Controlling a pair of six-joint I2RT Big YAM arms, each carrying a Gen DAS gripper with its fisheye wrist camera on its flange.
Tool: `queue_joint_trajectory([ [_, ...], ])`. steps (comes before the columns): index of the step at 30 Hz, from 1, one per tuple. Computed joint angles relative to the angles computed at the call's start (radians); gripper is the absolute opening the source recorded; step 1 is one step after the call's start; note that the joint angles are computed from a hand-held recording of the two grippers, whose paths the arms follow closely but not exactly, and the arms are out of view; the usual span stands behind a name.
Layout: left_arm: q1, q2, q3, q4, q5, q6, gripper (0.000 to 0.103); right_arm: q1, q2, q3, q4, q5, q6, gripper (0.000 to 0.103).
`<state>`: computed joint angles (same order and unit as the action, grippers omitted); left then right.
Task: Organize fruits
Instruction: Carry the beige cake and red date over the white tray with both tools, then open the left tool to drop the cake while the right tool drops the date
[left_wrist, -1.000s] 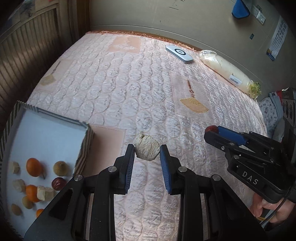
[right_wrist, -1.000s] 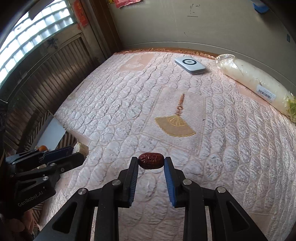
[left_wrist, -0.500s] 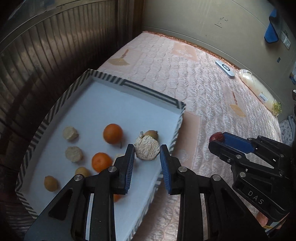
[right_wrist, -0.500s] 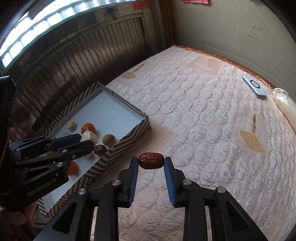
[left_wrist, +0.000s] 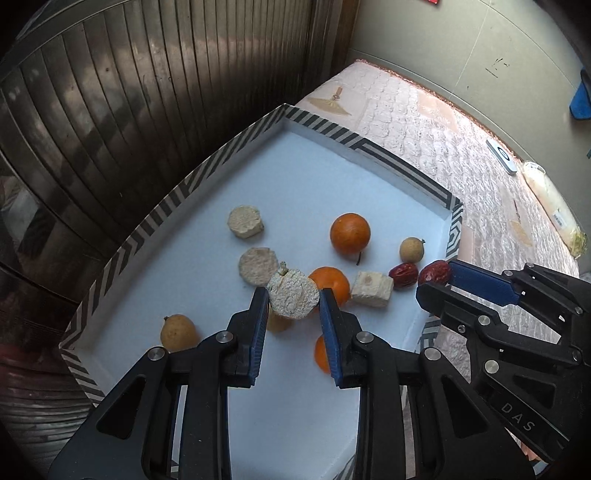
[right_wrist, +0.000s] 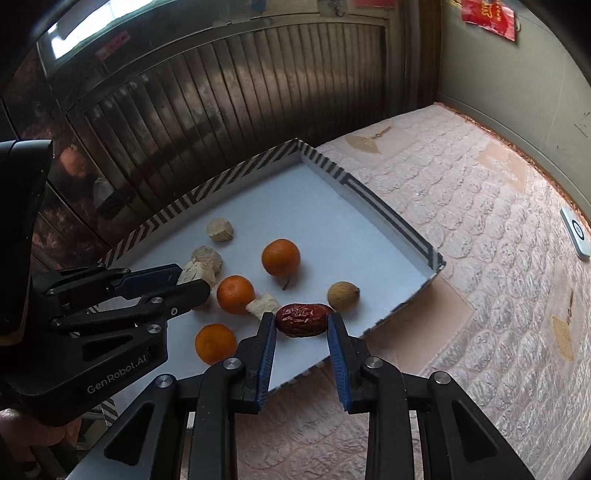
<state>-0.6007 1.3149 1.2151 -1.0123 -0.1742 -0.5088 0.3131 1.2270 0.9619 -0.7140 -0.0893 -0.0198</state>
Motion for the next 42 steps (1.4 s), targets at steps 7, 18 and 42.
queue_joint_trajectory([
  [7,0.017,-0.011,-0.023,0.005,-0.004,-0.011,0.027,0.023,0.05,0.027,0.019,-0.01,-0.009,0.027],
  [18,0.008,0.008,-0.01,-0.003,-0.045,-0.02,0.028,0.03,0.138,0.076,0.028,-0.033,-0.006,0.027],
  [42,0.006,0.014,0.02,-0.02,-0.106,-0.066,0.058,0.019,0.068,0.048,0.039,-0.004,0.025,0.028],
])
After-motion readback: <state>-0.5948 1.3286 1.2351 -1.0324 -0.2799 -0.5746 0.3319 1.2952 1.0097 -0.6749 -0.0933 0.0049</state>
